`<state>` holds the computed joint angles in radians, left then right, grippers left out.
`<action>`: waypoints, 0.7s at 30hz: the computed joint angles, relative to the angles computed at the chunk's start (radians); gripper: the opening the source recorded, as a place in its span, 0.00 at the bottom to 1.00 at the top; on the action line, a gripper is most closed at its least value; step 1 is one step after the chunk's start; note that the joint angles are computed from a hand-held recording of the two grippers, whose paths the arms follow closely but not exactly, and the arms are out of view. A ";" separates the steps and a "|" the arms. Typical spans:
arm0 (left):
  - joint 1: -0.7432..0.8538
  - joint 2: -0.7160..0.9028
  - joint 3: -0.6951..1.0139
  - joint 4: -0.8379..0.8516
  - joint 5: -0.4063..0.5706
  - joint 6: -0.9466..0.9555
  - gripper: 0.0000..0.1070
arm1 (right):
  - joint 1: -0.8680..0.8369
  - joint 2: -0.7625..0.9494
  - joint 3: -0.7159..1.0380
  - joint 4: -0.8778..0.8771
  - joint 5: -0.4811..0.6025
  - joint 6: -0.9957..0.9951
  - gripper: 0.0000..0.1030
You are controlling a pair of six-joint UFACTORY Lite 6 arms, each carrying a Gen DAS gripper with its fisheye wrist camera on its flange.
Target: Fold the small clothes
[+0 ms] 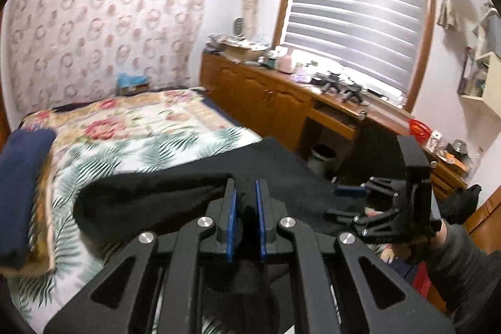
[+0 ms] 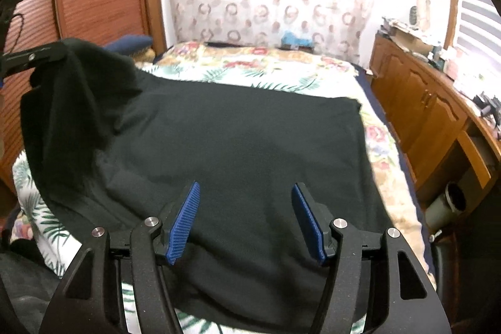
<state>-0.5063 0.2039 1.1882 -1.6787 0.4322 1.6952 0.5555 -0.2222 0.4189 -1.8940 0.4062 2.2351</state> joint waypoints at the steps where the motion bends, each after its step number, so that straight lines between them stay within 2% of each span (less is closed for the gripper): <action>1: -0.016 0.009 0.028 0.027 -0.004 -0.027 0.07 | -0.005 -0.033 -0.014 0.026 -0.001 -0.029 0.61; 5: -0.081 0.072 0.139 0.117 -0.041 -0.130 0.07 | 0.007 -0.138 -0.065 0.121 0.012 -0.112 0.61; 7: -0.106 0.126 0.194 0.218 -0.064 -0.230 0.10 | 0.008 -0.149 -0.068 0.133 0.014 -0.120 0.61; 8: -0.109 0.136 0.196 0.240 -0.069 -0.245 0.14 | 0.007 -0.151 -0.069 0.133 0.012 -0.121 0.61; 9: -0.113 0.144 0.193 0.249 -0.074 -0.247 0.24 | 0.004 -0.141 -0.067 0.114 0.006 -0.101 0.61; 10: -0.113 0.148 0.185 0.252 -0.082 -0.247 0.29 | 0.010 -0.139 -0.071 0.111 0.009 -0.092 0.61; 11: -0.114 0.141 0.166 0.238 -0.090 -0.233 0.35 | 0.010 -0.122 -0.067 0.086 0.006 -0.067 0.61; 13: -0.108 0.123 0.126 0.189 -0.097 -0.184 0.40 | 0.014 -0.096 -0.064 0.050 0.005 -0.028 0.61; 15: -0.097 0.092 0.073 0.121 -0.107 -0.117 0.50 | 0.016 -0.063 -0.050 0.001 0.000 0.023 0.61; 21: -0.039 0.033 -0.040 -0.028 -0.119 0.042 0.52 | 0.029 0.027 0.014 -0.116 -0.020 0.117 0.61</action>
